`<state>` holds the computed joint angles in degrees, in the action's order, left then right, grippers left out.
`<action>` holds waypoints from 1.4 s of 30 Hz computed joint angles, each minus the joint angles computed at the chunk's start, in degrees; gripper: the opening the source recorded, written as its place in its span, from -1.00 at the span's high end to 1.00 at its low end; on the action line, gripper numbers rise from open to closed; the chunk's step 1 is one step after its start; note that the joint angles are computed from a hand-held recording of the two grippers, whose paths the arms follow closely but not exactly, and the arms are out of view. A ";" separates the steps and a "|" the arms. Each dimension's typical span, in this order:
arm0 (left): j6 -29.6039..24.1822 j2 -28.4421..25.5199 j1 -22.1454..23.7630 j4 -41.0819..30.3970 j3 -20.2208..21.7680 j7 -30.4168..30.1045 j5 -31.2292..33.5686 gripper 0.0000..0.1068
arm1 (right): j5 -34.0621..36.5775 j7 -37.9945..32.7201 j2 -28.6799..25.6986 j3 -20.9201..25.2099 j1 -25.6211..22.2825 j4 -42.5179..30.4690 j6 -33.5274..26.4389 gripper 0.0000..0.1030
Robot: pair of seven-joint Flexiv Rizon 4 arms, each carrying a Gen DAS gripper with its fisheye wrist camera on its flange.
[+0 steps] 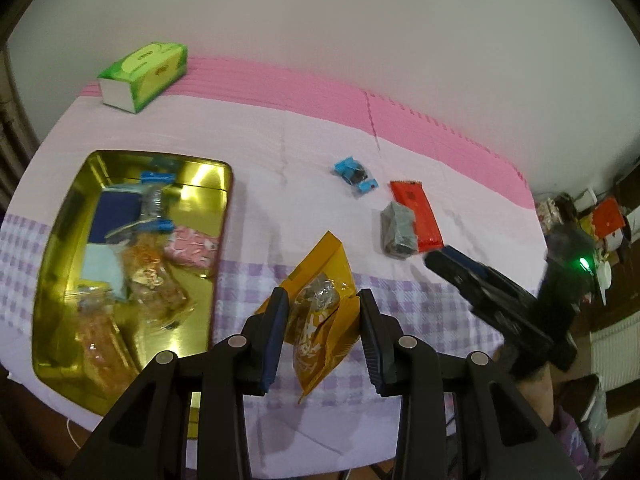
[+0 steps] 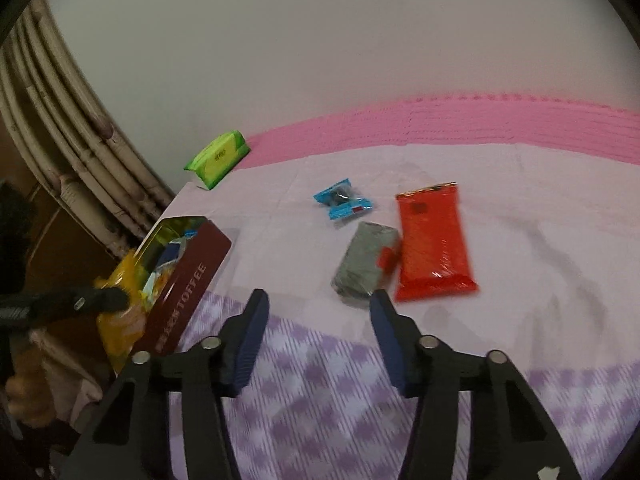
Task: Organize snacks
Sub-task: 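Carry the yellow bag toward the tin while the right tool grasps the grey foil packet, then lower the yellow bag into the tin with the left tool while the right tool holds the grey packet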
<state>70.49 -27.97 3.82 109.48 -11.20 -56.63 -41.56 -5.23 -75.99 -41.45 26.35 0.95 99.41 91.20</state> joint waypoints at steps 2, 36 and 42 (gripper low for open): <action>-0.15 0.83 0.72 0.52 0.00 0.69 -0.57 0.32 | -0.21 1.06 -0.76 -1.57 1.55 -2.07 -2.30 0.11; 2.74 3.70 2.65 3.58 1.99 5.76 -9.89 0.32 | -9.32 7.10 0.75 -21.26 17.95 0.26 -4.53 0.37; 6.16 4.25 3.09 5.13 2.16 5.42 -9.69 0.32 | -8.74 7.77 1.33 -20.72 18.50 3.98 -0.76 0.37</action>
<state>76.65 -23.72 6.91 114.61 -9.04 -51.21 -51.26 -13.97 -68.23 -40.12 5.62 19.45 103.39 90.43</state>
